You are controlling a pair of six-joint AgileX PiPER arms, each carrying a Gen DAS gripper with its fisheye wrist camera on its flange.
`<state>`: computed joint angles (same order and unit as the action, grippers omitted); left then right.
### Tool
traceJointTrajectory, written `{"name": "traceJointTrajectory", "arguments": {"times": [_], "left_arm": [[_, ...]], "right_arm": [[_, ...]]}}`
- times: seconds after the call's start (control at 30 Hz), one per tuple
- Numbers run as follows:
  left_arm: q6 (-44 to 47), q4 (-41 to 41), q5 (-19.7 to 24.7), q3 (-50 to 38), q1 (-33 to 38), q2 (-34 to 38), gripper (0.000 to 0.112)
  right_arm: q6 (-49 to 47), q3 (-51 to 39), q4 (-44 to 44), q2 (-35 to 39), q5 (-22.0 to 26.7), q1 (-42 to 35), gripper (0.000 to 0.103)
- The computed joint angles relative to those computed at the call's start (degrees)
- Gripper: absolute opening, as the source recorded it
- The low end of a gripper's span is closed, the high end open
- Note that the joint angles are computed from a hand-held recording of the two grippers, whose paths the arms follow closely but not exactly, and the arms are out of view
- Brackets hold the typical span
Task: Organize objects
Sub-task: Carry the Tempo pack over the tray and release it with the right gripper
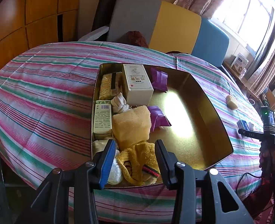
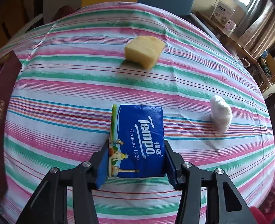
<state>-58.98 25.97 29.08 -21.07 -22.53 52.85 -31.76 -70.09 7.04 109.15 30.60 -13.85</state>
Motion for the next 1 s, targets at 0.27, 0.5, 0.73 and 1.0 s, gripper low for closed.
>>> {"name": "traceJointTrajectory", "arguments": {"times": [0.27, 0.5, 0.73, 1.0], "left_arm": [[2.77, -2.37, -1.09, 1.11, 1.99, -0.93, 0.044], [5.66, -4.8, -2.37, 1.8, 3.78, -0.92, 0.044], [12.9, -10.36, -2.96, 2.58, 8.33, -2.73, 0.044], [31.62, -24.69, -3.62, 3.64, 19.08, -4.07, 0.044]], "right_arm": [[-5.73, 5.17, 10.74, -10.54, 4.07, 4.76, 0.052], [-6.77, 6.0, 16.49, -19.17, 11.74, 11.71, 0.052], [-0.76, 2.79, 15.24, -19.23, 15.23, 26.75, 0.052], [10.81, -4.13, 7.8, -9.48, 14.99, 38.18, 0.052]]}}
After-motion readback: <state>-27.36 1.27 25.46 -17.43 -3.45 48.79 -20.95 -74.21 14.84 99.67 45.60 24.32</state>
